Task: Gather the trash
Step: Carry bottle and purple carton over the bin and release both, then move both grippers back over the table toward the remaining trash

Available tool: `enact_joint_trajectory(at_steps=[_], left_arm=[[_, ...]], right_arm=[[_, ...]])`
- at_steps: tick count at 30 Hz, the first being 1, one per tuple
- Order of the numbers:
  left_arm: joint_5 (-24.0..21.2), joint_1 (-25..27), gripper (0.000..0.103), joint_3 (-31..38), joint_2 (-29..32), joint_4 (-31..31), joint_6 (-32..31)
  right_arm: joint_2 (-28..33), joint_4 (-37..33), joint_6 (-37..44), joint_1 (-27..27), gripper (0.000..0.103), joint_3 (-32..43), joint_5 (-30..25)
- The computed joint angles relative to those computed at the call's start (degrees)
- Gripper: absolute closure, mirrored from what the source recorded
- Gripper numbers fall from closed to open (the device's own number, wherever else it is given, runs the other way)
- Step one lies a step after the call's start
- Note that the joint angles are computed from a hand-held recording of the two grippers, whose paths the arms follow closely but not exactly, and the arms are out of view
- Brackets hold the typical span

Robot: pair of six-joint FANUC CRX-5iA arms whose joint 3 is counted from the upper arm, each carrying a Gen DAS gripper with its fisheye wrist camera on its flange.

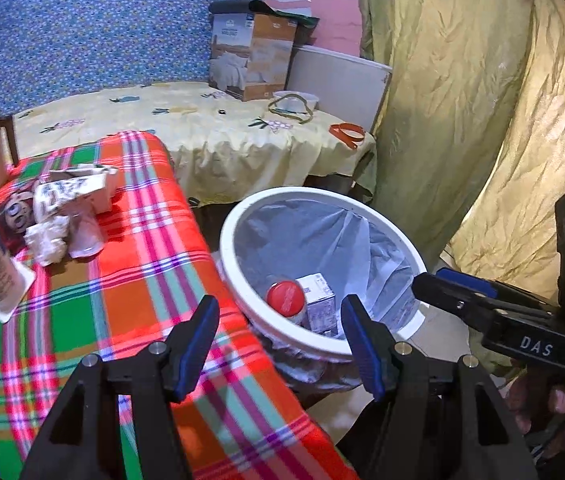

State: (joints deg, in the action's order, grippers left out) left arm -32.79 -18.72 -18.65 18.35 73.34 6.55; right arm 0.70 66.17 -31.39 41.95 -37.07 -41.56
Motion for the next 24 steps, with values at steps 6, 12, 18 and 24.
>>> enact_joint_trajectory(at_steps=[6,12,18,24], left_arm=[[2.69,0.49,0.038,-3.35,-2.90,3.32,-1.97],[5.23,0.59,0.038,-6.36,-5.60,7.35,-5.06],[7.25,0.80,0.038,-8.64,-7.48,10.79,-7.76],[9.10,0.92,0.038,-10.83,-9.04,15.74,-11.17]], right_arm=[[-0.73,6.36,-3.33,-0.12,0.044,-1.30,2.45],[-0.41,9.43,-3.66,-0.37,0.044,-1.08,4.59],[0.81,10.46,-1.79,-0.40,0.044,0.13,6.50],[1.55,12.79,-2.08,-1.39,0.044,0.45,10.01]])
